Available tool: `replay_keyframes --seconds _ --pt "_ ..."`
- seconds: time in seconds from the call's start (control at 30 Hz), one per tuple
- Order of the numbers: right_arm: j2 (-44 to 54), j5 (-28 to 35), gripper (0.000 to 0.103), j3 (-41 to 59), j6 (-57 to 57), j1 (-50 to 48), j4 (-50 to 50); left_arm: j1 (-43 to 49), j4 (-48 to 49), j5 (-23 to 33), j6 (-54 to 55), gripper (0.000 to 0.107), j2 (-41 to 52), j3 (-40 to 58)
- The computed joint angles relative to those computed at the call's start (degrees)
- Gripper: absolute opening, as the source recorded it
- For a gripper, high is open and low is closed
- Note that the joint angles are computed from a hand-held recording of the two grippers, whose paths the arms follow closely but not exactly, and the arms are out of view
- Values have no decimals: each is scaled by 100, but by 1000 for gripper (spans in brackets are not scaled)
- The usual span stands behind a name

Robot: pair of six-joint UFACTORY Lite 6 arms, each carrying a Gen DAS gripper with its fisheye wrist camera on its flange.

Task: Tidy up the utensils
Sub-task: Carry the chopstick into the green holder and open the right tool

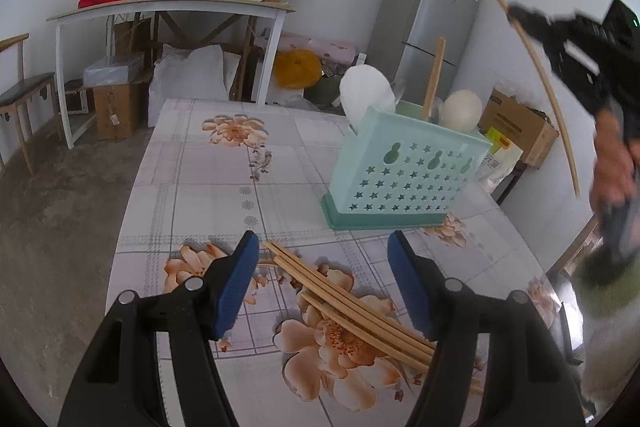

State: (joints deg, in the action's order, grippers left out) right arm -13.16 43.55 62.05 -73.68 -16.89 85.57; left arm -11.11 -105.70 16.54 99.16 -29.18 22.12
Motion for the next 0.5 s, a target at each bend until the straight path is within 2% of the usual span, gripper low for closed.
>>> replay_keyframes --seconds 0.1,0.3,0.5 --pt "344 -209 5 349 -410 129 533 158 7 111 66 65 71 5" --pt "1210 -1072 5 891 -1820 645 2013 493 -84 366 242 65 295 3" --pt "1799 -1842 5 988 -3373 1058 3240 726 -141 512 390 65 448 -18"
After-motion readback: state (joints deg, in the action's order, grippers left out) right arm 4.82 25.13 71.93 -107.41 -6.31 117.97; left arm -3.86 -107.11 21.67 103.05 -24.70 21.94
